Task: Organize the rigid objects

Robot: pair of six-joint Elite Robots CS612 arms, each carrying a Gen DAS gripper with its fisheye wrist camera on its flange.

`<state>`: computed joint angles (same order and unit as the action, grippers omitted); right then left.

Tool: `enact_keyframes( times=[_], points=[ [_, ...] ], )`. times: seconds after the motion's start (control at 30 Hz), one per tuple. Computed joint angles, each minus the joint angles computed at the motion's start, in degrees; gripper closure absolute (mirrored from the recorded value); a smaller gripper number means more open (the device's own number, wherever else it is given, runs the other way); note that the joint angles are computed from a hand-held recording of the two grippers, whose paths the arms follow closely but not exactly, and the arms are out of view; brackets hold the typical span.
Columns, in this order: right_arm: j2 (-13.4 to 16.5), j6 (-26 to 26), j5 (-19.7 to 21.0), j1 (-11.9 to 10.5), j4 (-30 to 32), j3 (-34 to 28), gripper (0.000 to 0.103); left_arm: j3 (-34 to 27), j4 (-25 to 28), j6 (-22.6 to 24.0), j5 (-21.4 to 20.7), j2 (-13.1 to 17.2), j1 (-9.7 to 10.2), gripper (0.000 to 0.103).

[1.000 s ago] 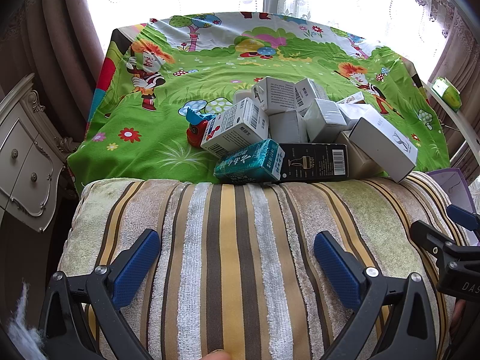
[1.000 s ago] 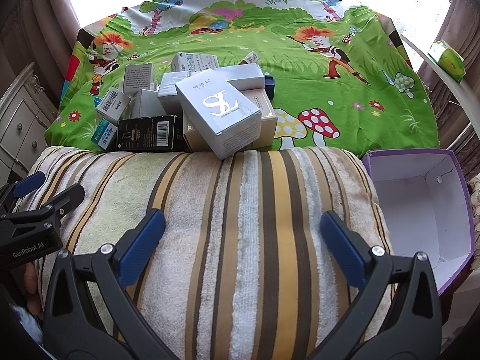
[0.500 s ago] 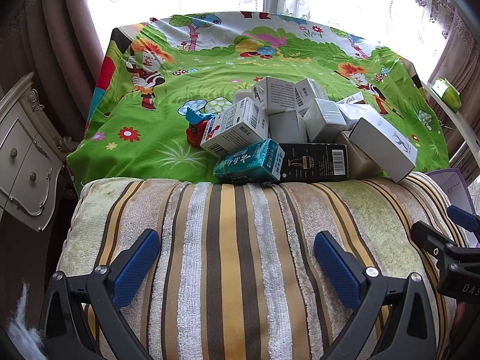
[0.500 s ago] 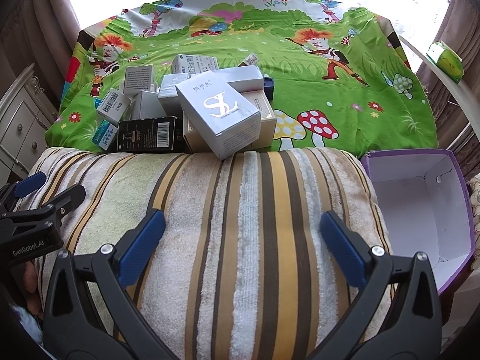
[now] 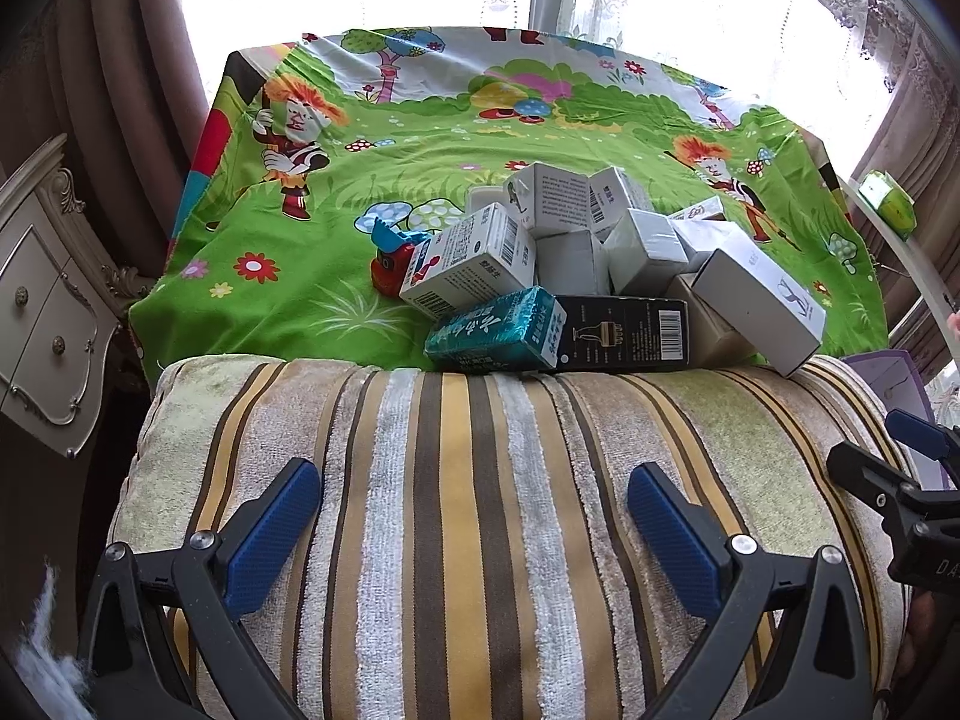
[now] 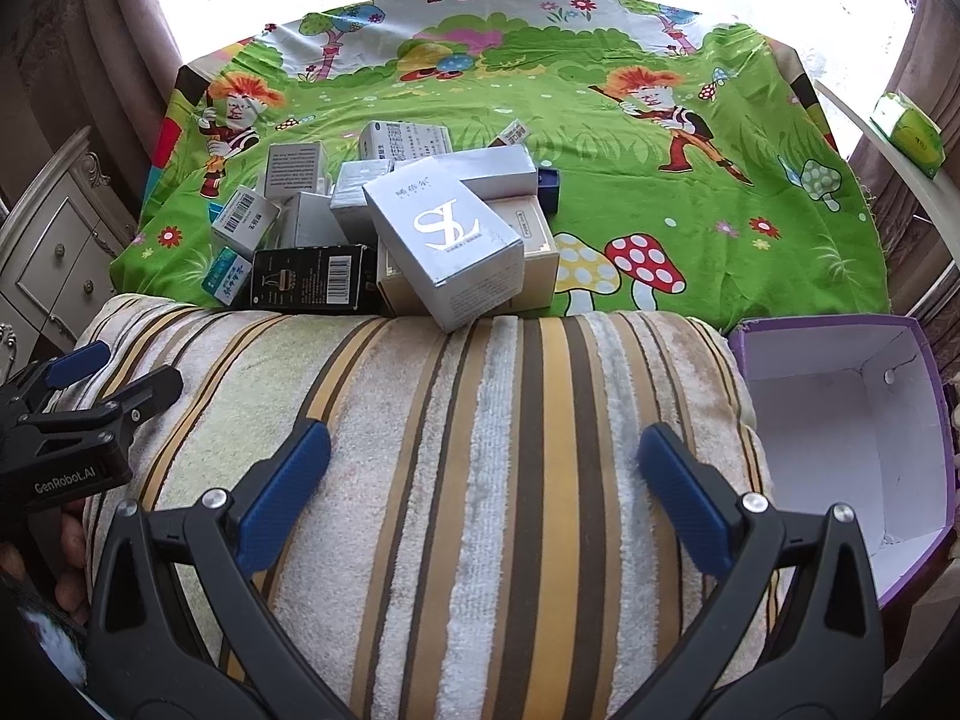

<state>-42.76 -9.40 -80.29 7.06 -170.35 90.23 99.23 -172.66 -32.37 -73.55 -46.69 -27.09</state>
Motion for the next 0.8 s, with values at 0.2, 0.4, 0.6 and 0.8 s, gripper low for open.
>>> enact_keyframes(
  times=[0.2, 0.4, 0.6, 0.8],
  points=[
    [0.3, -3.9, 1.6, -0.1, 0.6, -1.7, 0.000, -1.4, -1.3, 0.9, -6.2, 0.5, 1.85, 0.000],
    [1.5, -7.3, 1.0, 0.4, -0.3, -4.6, 0.001, -4.2, -2.4, -0.3, -14.7, 2.1, 4.76, 0.000],
    [3.6, -9.5, 0.4, 1.0, 1.8, -8.6, 0.007, -7.3, -2.5, -1.7, -20.7, 4.0, 7.11, 0.000],
    [4.8, -9.8, 1.1, 1.1, 5.3, -11.0, 0.018, -11.2, -3.1, -7.1, -27.2, 6.6, 9.88, 0.000]
  ],
)
